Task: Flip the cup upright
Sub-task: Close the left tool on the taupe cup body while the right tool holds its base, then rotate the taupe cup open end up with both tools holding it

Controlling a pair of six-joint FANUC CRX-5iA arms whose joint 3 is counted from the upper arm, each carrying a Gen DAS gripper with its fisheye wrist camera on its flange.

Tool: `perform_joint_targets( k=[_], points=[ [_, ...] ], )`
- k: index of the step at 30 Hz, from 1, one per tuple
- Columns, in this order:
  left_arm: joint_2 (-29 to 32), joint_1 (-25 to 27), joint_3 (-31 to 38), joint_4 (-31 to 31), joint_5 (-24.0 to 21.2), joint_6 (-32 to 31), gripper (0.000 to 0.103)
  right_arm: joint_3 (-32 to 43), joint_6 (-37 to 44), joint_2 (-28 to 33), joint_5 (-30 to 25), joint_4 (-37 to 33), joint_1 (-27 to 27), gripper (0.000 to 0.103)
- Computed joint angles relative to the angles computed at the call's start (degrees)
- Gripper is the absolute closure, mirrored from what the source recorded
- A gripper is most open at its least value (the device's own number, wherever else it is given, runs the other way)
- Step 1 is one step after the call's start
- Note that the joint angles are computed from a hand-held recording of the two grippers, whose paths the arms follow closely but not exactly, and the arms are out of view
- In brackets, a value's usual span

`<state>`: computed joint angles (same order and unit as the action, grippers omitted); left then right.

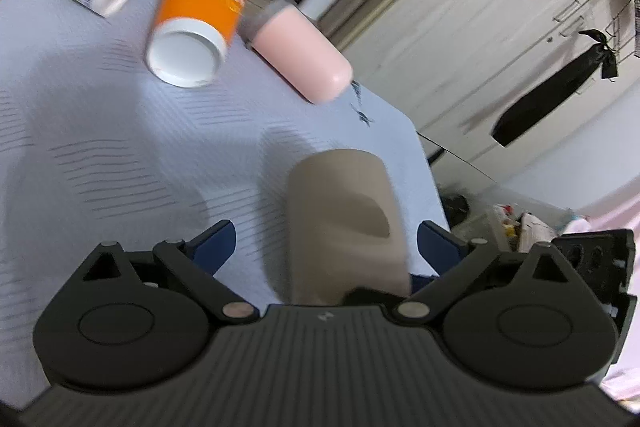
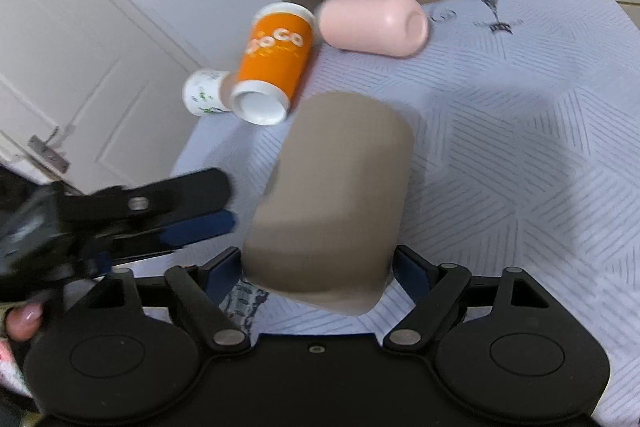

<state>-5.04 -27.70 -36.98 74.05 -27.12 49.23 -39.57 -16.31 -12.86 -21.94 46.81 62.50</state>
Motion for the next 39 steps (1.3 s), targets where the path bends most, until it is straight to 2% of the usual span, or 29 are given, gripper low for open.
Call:
perform_joint_targets(
  k=[3, 5, 7, 12, 14, 18, 22, 23, 25, 26, 27, 33, 39],
  points=[
    [2.5, 1.6, 2.3, -0.7, -3.8, 0.0, 0.008, 0.5, 5.8, -1.2, -0.9, -2.6, 0.3, 0.009],
    [4.2, 2.9, 3.7, -1.3, -7.0, 0.3, 0.014, 1.5, 11.0, -1.5, -1.0, -6.8, 0.0, 0.009],
    [5.4, 3.5, 4.8, -1.6, -9.0, 0.3, 0.016, 2.3, 15.9, -2.0, -0.1, -11.4, -0.6, 0.01],
    [8.2, 4.6, 7.3, -2.8, -12.7, 1.8, 0.016, 7.4, 33.4, -1.0, 0.0, -29.1, -2.6, 0.01],
    [8.9, 4.4, 7.5, -2.4, -12.9, 1.3, 0.016, 9.0, 38.1, -0.1, 0.0, -33.8, -3.5, 0.011],
    [10.1, 4.5, 9.0, -5.1, -13.3, 2.7, 0.016, 10.5, 41.3, 0.7, -0.6, -37.8, -4.1, 0.011],
    [11.6, 4.2, 9.5, -3.9, -14.4, 3.0, 0.016, 12.8, 45.6, 1.7, -2.5, -43.6, -5.3, 0.011],
    [11.5, 3.8, 9.1, -3.0, -13.8, 2.1, 0.02, 13.6, 47.0, 2.0, -3.1, -45.7, -5.8, 0.012],
    [11.3, 3.1, 8.1, -0.7, -13.1, 0.3, 0.025, 15.7, 52.5, 2.4, -4.0, -54.7, -7.9, 0.014],
    [11.2, 3.0, 7.7, 0.4, -13.3, 0.0, 0.026, 16.4, 55.8, 2.6, -3.8, -59.3, -9.0, 0.017],
    [11.1, 2.8, 7.5, 0.8, -13.0, -0.3, 0.026, 16.4, 56.8, 2.6, -3.3, -60.9, -9.3, 0.017],
    [9.8, 2.7, 6.6, 1.1, -12.6, -1.5, 0.026, 14.1, 53.0, 1.8, -0.9, -55.8, -7.3, 0.017],
    [6.6, 1.8, 4.3, 1.2, -10.7, -6.7, 0.027, 10.8, 46.3, 0.9, 1.4, -46.0, -4.1, 0.018]
  ],
)
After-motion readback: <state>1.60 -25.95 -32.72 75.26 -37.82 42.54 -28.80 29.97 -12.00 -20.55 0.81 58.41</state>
